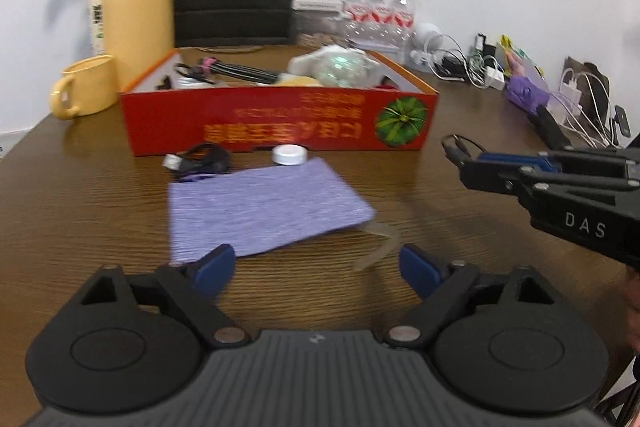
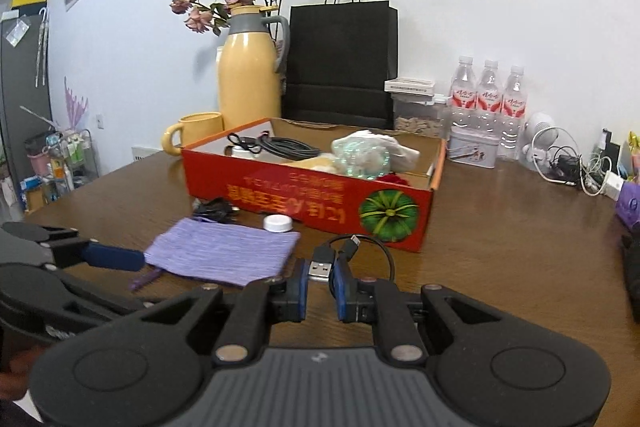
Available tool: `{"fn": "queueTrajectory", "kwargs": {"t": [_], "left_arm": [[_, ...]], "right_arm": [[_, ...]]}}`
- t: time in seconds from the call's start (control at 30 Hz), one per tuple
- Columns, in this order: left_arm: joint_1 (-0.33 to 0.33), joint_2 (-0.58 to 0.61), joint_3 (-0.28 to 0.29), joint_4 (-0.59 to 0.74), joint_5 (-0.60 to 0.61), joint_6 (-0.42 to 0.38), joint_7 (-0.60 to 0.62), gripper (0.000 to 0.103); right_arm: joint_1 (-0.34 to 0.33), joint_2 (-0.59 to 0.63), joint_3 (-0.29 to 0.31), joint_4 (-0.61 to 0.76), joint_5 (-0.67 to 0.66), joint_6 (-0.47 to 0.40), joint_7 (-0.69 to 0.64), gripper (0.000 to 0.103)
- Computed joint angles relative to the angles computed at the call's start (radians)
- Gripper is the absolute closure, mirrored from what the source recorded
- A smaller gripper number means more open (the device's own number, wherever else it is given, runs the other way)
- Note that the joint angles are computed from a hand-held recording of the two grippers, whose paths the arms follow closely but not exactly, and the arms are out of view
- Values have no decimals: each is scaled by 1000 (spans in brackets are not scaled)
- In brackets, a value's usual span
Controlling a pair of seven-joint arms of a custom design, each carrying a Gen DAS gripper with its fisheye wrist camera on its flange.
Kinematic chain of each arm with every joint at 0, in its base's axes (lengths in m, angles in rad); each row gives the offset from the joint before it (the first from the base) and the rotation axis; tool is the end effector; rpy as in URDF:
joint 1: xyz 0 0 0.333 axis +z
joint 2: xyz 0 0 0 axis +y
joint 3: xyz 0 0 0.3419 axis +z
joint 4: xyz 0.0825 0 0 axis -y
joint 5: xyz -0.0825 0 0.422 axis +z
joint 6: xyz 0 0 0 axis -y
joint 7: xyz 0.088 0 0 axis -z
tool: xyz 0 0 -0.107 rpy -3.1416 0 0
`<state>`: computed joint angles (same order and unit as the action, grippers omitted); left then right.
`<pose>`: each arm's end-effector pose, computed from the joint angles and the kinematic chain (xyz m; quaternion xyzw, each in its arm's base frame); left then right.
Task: Organize objects
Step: 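Carry the USB cable with the right tool over the box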
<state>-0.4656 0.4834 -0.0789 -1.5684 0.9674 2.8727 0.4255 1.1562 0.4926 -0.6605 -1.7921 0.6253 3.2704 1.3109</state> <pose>0.6416 -0.4298 0.4477 -0.5601 0.6924 -0.3750 0.2573 0.6282 0.3630 0.4602 -0.6913 0.4973 -0.3108 0.4222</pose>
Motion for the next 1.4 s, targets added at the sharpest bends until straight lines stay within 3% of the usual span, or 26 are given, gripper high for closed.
{"fn": "queueTrajectory", "kwargs": {"t": [0.2,0.4,0.47,0.5,0.57,0.77,1.0,1.4], "left_arm": [[-19,82,-25,111,-70,-62,86,25],[-57,129,-9,183,-96,-119,117,50],[-67,138,-3,200,-97,-131,116,67],[-77,144,3,211,-92,-147,116,83],[-75,153,-7,225,-102,-151,138,96],[-93,137,17,200,-70,-115,96,100],[-101,95,43,152,12,-52,24,100],[-100,30,105,124,251,42,-235,100]], "right_arm": [[-134,-23,132,5,-17,16,-57,90],[-293,-39,309,15,8,49,-131,90],[-354,-45,380,17,19,63,-157,90],[-389,-48,422,17,22,71,-170,90],[-450,-53,494,15,27,86,-193,90],[-554,-62,623,10,55,120,-256,90],[-578,-62,664,17,107,139,-324,90],[-480,-37,574,96,209,114,-423,90]]}}
